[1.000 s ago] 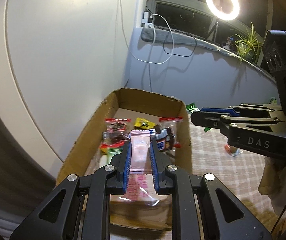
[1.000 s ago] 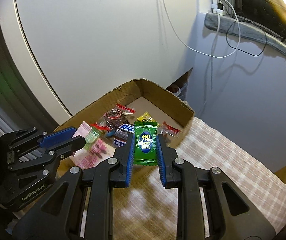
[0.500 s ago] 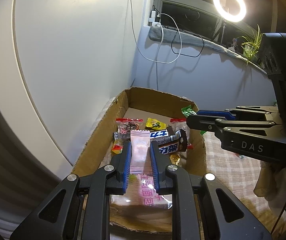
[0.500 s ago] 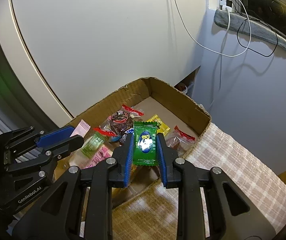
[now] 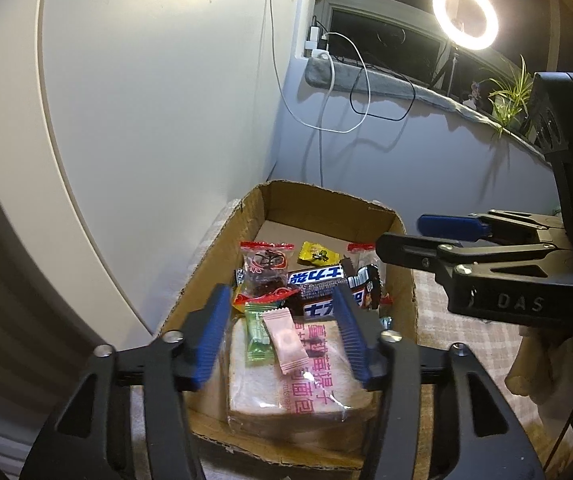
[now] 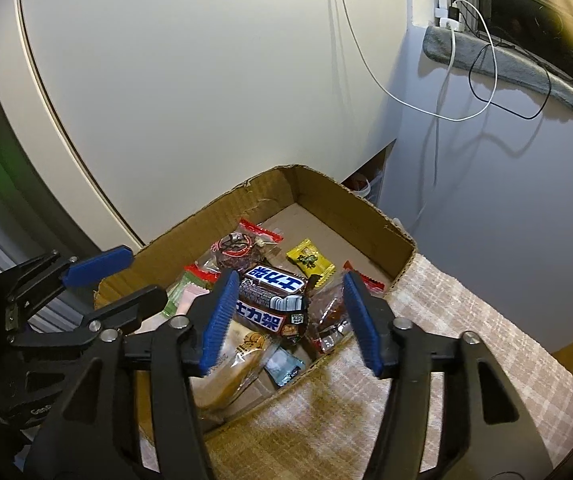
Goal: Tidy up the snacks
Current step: 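Open both grippers to drop the pink and green packets into the box, then move both open grippers back toward the chocolate ball and clear candy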
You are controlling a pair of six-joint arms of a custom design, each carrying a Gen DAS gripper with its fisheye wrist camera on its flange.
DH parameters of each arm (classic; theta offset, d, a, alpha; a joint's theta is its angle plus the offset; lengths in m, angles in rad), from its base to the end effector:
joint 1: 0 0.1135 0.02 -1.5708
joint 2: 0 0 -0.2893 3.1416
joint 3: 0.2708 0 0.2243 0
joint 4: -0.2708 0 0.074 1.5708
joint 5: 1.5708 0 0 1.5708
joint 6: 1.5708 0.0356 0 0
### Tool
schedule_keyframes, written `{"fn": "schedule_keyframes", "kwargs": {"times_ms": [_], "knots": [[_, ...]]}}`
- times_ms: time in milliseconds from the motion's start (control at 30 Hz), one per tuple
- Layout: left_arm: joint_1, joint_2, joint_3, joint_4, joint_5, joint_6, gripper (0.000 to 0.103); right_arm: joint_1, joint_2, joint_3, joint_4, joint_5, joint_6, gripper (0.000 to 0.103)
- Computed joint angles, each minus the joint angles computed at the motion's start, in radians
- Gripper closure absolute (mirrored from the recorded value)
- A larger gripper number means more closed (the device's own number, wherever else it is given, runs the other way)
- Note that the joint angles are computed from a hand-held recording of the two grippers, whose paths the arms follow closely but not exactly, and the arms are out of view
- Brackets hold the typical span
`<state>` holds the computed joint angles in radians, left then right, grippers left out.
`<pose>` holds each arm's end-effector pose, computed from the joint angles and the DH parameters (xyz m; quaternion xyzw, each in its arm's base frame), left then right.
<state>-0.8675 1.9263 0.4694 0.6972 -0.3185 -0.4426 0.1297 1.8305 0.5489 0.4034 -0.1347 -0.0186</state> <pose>0.1916 -0.2087 0.1026 0.1302 0.9001 -0.1218 0.3977 0.2802 0.0414 0.1190 -0.0923 0.9342 0.0820 0.3346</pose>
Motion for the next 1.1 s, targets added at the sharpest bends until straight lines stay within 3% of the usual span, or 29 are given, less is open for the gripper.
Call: {"fn": "schedule_keyframes", "kwargs": {"times_ms": [67,133,600,867,1100], "knots": [[-0.003,0.0,0.001,0.002,-0.003,0.002,0.041,-0.001,-0.011,-0.014,0.016,0.013,-0.002,0.026],[-0.007,0.001,0.006,-0.003,-0.005,0.003,0.04,-0.007,-0.021,-0.023,0.024,0.013,-0.005,0.021],[-0.086,-0.024,0.035,-0.043,-0.033,-0.017,0.04,-0.173,-0.17,-0.122,-0.024,-0.04,-0.079,0.02],[-0.156,0.0,0.091,-0.062,-0.031,-0.019,0.04,-0.431,-0.255,-0.159,-0.117,-0.157,-0.208,0.02],[-0.216,0.038,0.171,-0.106,-0.027,-0.021,0.04,-0.644,-0.215,-0.151,-0.177,-0.238,-0.351,0.02]]}}
